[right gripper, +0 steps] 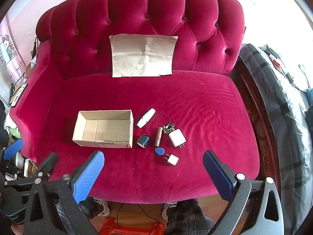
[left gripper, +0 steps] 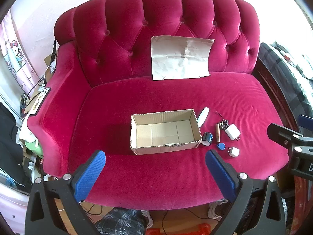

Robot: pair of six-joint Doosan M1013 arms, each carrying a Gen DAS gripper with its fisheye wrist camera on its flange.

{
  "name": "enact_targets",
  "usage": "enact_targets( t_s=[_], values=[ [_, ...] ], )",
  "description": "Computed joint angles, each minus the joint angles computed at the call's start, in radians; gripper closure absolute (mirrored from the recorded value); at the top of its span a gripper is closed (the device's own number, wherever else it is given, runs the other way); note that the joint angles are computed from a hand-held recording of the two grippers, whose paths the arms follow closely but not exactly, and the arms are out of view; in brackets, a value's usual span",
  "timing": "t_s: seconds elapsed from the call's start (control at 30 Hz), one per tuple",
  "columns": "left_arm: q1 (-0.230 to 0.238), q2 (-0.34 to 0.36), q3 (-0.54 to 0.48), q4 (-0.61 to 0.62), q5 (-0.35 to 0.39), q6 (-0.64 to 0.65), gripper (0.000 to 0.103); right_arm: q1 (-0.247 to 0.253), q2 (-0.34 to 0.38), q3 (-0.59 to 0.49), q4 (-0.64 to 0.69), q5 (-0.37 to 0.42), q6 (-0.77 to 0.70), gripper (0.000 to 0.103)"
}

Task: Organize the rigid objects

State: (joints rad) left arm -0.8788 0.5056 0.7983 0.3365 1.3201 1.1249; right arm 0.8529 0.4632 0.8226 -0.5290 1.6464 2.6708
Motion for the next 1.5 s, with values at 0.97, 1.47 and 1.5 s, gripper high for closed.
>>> enact_targets(
  t_s=[0.97, 1.47, 1.5],
  values=[
    [0.006, 0.024, -0.02, -0.025, 0.003, 0.019, 0.0, -0.015, 0.005, 0.003, 0.002, -0.023, -0.002, 0.0],
    [0.049, 0.055, -0.012, -0.026, -0.035, 0.028, 0.0, -0.051, -0.012, 0.082, 0.011, -0.073, 0.019, 0.0],
    [0.053, 0.058, -0.012, -0.031, -0.033, 0.028, 0.0, -0.054, -0.015, 0.092, 0.013, -0.077, 0.021, 0.0]
  ],
)
